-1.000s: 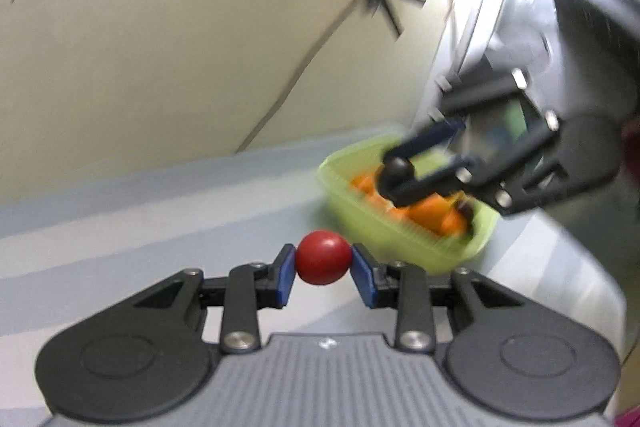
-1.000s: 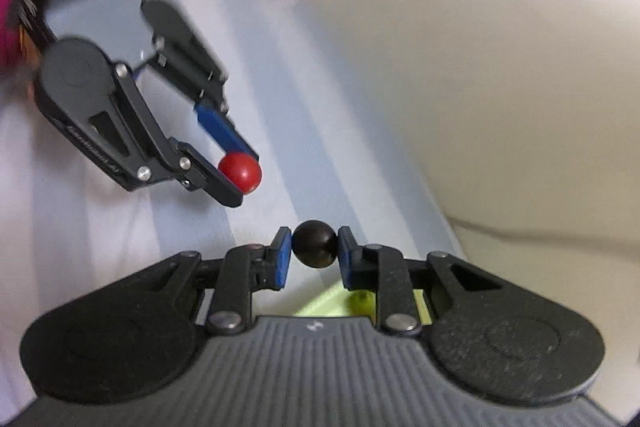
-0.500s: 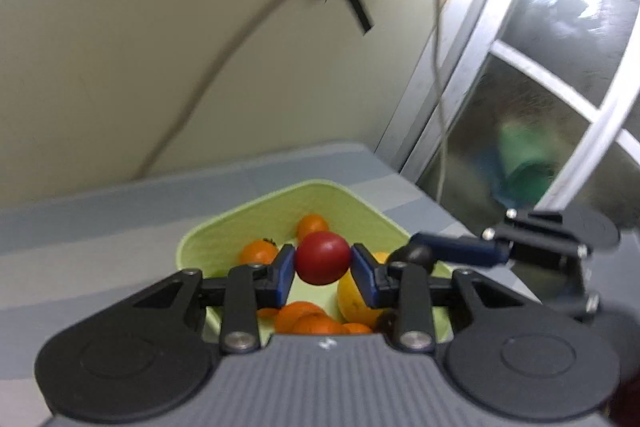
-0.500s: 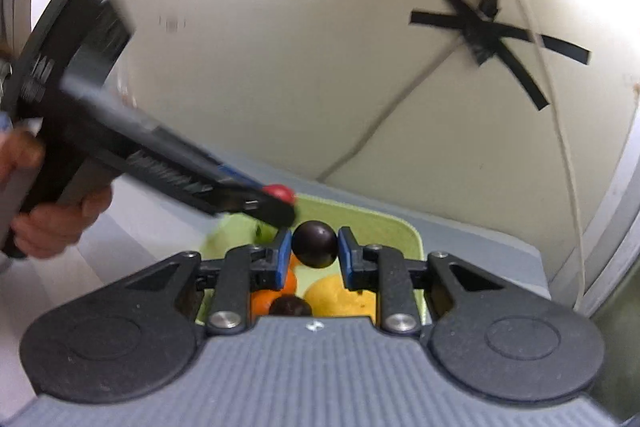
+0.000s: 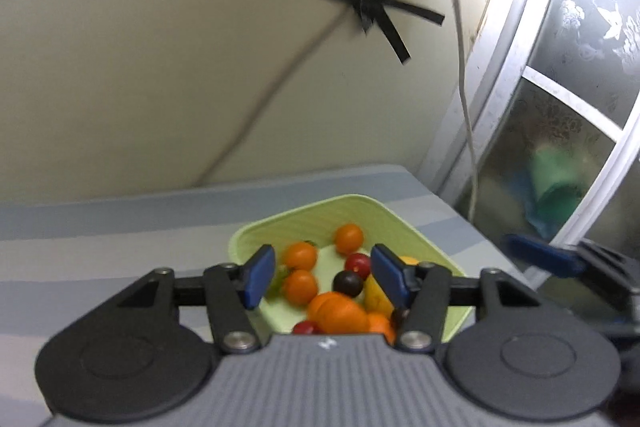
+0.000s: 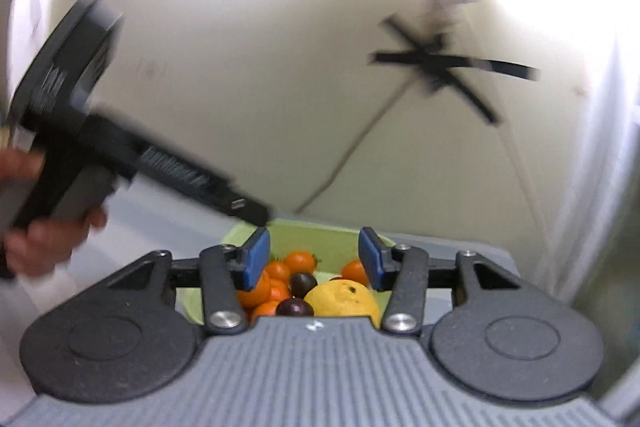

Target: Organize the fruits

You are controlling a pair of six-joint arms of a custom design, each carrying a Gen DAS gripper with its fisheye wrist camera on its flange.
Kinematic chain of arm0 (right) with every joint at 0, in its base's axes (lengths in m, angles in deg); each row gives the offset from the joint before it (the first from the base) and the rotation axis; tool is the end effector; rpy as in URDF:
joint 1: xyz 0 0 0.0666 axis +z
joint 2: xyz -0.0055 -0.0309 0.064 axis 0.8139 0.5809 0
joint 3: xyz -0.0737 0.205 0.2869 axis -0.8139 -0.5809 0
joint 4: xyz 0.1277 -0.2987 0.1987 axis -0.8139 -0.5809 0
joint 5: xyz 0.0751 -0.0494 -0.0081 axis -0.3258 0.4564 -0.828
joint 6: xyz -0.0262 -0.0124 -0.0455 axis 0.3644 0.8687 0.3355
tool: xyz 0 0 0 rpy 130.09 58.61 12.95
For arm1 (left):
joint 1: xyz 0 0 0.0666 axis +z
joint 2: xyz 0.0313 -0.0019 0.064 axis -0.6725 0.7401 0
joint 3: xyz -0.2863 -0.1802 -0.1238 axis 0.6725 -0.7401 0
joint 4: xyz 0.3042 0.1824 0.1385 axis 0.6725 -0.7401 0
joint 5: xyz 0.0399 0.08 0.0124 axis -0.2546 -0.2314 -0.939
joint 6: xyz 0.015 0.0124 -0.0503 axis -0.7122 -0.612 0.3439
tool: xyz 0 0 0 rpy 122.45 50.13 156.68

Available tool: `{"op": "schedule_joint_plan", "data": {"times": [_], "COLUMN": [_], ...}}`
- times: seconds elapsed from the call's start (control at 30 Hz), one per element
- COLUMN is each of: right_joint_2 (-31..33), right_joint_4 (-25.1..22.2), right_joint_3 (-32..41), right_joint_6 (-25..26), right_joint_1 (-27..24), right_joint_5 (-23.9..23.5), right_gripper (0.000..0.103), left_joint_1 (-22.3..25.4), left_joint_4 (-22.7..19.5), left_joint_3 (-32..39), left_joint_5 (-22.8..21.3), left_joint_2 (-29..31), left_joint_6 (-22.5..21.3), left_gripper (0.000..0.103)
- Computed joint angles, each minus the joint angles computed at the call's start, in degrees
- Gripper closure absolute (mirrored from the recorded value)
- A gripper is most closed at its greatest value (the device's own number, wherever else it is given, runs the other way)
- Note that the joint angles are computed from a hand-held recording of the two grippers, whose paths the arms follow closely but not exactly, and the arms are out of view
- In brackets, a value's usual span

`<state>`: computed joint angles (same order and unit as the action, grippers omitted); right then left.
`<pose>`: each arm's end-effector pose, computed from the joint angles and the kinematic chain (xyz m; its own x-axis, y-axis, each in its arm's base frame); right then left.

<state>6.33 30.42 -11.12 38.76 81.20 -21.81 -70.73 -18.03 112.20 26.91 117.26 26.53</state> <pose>0.2807 0.1199 0.4954 -0.2985 0.0929 -0.9499 0.1312 0.9898 0.0556 0.4309 -0.2535 0.5184 -0.4785 0.4193 -0.7715 0.8110 0.5480 -0.2051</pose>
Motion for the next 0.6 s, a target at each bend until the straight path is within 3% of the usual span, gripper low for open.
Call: {"op": "schedule_joint_plan", "data": {"times": [0.1,0.13,0.23,0.3,0.37,0.4,0.43,0.5,0.6], "right_joint_2": [-4.76,-5.75,-6.16,-4.87,-3.16,-2.59,-1.96,-1.29,0.17], "right_joint_4": [-1.02,-2.21,-9.06,-15.29,-20.96,-22.75,-24.93,-27.17,-31.91], "right_joint_3": [-3.47,-4.25,-4.9,-3.82,-2.18,-1.48,-0.78,-0.04,1.0], "right_joint_6": [-11.49,-15.69,-28.94,-37.32,-44.55,-46.94,-50.2,-54.05,-61.58], "right_joint_1": [8.35,11.49,20.3,24.84,27.58,28.37,30.06,31.85,34.97], "right_joint_5": [11.55,15.18,23.16,25.02,26.1,26.01,26.62,27.26,29.17], "right_gripper": [0.049,0.041,0.033,0.033,0.033,0.033,0.033,0.029,0.024], "left_joint_1": [-0.29,-0.06,0.96,1.33,1.44,1.42,1.35,1.09,1.5], "left_joint_4": [6.04,7.01,6.33,5.94,6.04,6.28,7.13,9.07,8.86], "left_joint_3": [-9.66,-12.7,-18.05,-21.4,-24.19,-25.72,-27.21,-30.37,-32.69], "left_joint_5": [-4.94,-5.18,-5.52,-6.67,-8.44,-9.82,-11.34,-14.64,-16.29], "left_joint_2": [-8.26,-10.87,-16.18,-19.68,-22.79,-24.57,-26.2,-29.79,-33.19], "left_joint_6": [-0.44,-0.11,0.48,0.78,0.78,0.44,0.18,-0.63,-2.04], "left_gripper": [0.044,0.043,0.042,0.041,0.033,0.012,0.001,0.0,0.0]}}
